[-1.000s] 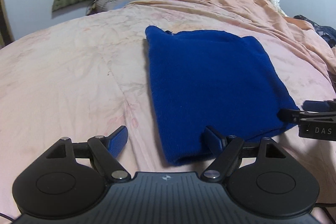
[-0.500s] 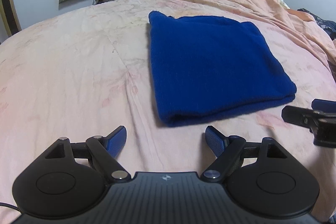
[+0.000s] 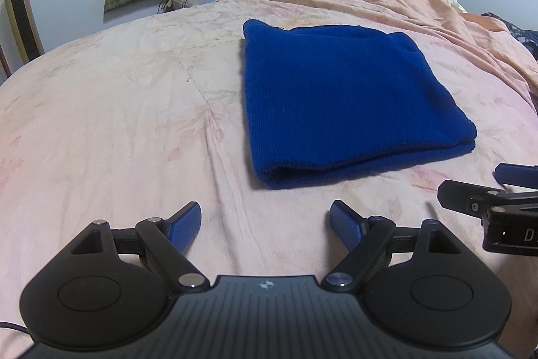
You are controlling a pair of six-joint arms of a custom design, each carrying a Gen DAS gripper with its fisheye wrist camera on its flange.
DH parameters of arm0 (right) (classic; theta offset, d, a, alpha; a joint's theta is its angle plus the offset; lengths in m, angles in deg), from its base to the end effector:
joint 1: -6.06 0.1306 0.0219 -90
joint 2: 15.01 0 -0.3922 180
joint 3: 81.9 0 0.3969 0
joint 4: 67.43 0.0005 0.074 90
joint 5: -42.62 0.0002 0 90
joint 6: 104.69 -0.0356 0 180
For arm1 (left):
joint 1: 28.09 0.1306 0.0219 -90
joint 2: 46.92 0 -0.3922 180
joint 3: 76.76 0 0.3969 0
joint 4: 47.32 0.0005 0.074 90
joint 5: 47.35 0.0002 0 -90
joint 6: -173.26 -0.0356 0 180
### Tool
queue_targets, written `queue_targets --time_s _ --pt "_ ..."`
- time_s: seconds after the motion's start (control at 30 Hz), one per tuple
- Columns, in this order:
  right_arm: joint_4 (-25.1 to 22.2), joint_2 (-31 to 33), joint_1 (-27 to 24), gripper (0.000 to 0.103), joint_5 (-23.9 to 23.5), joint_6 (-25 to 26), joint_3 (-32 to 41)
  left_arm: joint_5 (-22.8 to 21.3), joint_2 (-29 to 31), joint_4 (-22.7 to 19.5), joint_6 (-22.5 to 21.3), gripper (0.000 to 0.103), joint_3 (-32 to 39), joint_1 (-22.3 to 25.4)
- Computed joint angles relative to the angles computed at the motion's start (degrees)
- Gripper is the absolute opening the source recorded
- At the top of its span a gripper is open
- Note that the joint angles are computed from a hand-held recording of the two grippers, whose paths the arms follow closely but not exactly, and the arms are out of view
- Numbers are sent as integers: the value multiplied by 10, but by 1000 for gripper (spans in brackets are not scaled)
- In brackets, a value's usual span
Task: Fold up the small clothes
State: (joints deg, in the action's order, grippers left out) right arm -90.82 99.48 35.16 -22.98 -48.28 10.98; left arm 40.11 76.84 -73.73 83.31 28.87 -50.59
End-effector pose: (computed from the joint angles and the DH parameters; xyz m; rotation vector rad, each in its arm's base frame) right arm 0.5566 0.2924 0.2660 0.2911 2.2527 0.0697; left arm 0.6425 -0.2650 0.2562 0.4363 2.3108 -0.1415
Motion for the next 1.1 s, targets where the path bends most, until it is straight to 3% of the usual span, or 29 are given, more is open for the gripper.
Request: queue_targets --time_s 0.37,1.1 --pt "-8 16 3 103 23 7 10 -8 -3 20 0 89 -13 -1" --pt "-34 11 18 102 40 22 19 -4 -10 -14 9 90 -7 1"
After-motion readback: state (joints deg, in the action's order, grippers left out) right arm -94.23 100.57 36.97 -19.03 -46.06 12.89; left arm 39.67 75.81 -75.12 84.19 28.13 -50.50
